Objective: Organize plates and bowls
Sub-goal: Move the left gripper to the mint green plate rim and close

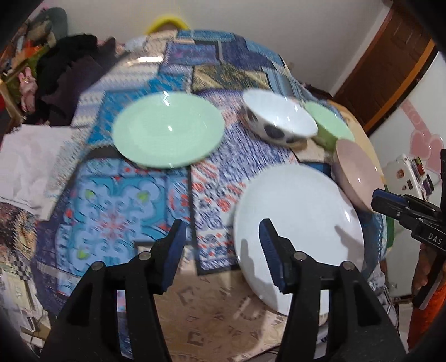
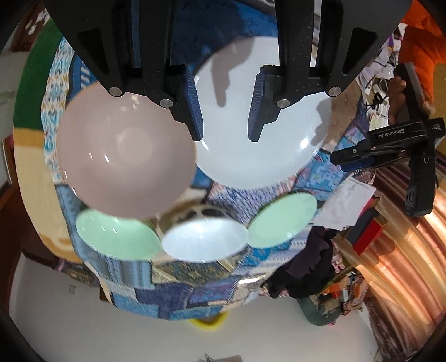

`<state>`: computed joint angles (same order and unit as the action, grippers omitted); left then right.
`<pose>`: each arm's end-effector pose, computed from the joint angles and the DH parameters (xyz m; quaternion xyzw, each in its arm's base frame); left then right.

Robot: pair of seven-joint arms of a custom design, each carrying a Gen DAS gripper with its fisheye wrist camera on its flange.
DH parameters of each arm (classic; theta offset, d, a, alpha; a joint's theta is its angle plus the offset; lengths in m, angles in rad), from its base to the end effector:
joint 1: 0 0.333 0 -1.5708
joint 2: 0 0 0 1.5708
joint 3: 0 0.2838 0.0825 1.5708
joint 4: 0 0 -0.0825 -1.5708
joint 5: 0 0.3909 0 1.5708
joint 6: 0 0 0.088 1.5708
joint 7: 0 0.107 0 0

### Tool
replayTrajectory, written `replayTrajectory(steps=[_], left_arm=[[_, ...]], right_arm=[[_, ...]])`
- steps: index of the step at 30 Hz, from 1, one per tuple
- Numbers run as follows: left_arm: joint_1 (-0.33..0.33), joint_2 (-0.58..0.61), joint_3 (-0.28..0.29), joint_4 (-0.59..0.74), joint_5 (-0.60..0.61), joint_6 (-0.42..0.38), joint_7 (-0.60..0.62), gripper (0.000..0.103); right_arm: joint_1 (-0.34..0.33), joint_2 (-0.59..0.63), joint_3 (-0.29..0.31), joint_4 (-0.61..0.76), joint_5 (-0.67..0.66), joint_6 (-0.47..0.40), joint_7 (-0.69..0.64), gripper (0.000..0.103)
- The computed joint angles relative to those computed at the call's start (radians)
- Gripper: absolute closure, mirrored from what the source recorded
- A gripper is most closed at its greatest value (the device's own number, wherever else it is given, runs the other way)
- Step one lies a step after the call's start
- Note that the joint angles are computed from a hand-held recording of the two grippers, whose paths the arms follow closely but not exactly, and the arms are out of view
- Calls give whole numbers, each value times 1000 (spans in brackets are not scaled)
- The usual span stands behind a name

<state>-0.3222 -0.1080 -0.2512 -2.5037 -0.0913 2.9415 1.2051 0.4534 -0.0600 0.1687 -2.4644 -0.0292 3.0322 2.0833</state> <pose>0.4301 -0.2702 0.3454 -0.6358 0.7238 -0.2573 0.0760 0.4239 0.3067 0.3519 -0.7182 0.6237 -0.0773 0.2986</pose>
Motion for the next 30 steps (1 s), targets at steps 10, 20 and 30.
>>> replayTrajectory(steps=[10,20,30], left_arm=[[156,-31,-17,25,304,11,-245,35],[196,148,59,175,331,-29,-193,33],[221,419,91,401,190,-58,18,35]], right_arm=[[5,147,-4,179,-71,20,-16,68],[-10,377,40,436,86,-71,-179,62],[-5,597,49,719,175,-245,-264,62]])
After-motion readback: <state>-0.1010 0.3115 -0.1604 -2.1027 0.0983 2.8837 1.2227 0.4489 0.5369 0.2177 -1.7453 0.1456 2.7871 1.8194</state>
